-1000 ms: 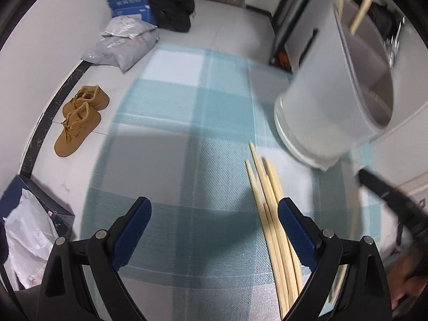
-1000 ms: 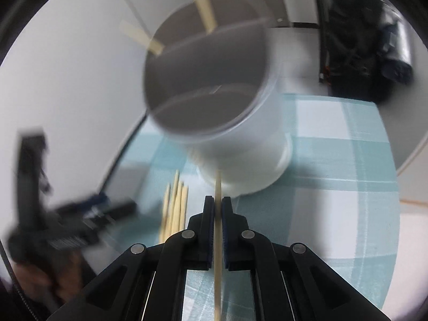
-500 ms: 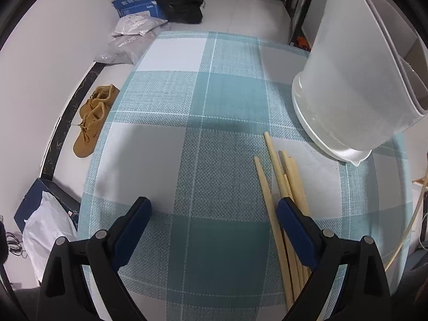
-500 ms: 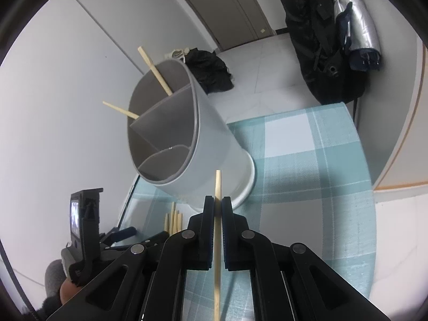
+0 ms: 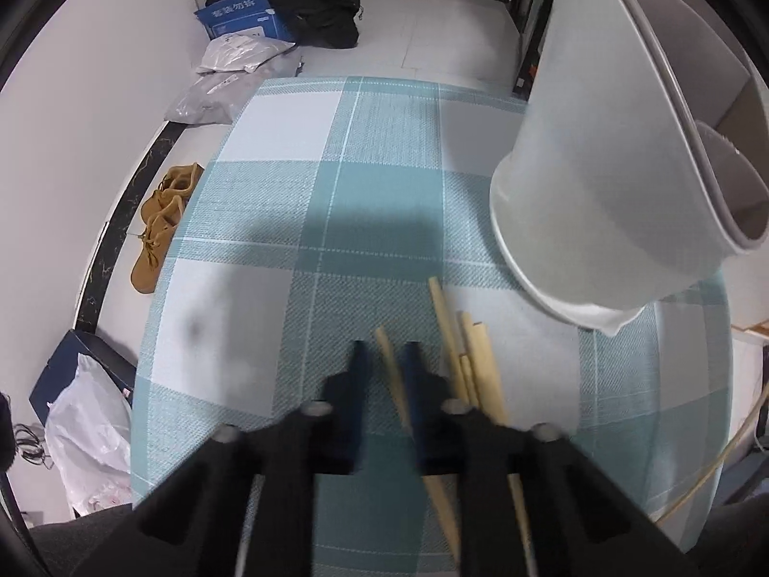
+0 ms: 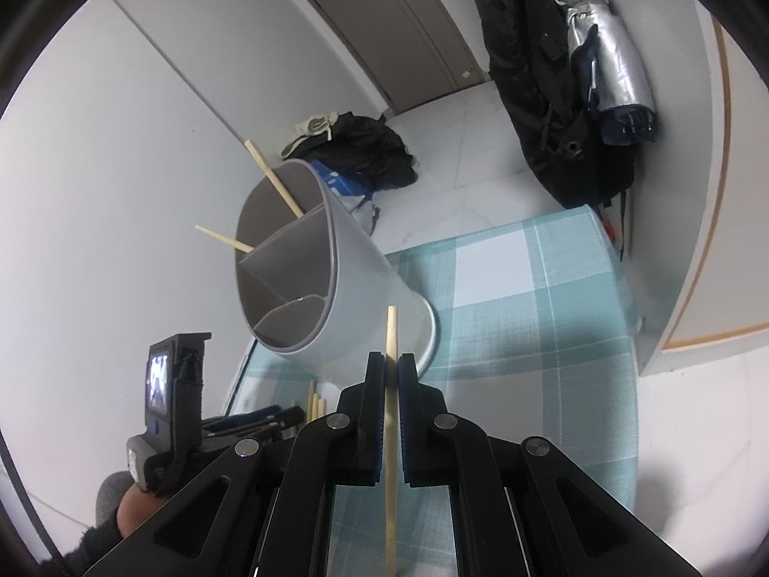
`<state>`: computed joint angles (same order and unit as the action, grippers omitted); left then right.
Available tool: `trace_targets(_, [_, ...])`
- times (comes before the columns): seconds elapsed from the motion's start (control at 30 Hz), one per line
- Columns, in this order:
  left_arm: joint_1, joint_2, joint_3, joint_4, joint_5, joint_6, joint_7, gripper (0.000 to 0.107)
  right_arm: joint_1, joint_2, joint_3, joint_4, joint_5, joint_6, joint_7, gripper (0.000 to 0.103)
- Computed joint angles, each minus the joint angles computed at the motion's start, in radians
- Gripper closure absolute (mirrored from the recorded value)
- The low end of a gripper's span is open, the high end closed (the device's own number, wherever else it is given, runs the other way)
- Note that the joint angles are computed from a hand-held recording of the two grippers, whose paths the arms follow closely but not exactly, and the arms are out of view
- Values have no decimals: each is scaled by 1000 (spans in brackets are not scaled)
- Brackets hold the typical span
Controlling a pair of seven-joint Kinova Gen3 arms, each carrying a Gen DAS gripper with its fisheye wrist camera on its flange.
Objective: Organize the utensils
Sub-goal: 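Carry both held chopsticks up toward the utensil holder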
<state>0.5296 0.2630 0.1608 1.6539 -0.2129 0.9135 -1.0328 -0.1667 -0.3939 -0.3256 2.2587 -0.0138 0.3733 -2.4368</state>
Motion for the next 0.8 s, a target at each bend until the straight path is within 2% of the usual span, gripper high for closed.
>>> trace_targets(0.27, [-18,-35,-5,30,23,-57,15,107,66,-73,-69,1,17,12,-48,98])
trace_targets(0.53, [-22,-251,40,185,-54,-309,54,107,166,-102,-235,-40,97,49,-92,98])
trace_targets(0.7, [-72,-353,80,249,2,-411,-16,107,220,-114,-333,-66,146,63,-118,98])
trace_targets(0.8, [-91,-382,89,268,60,-430,-89,107,262,-119,-392,-85,169,74,-136,98])
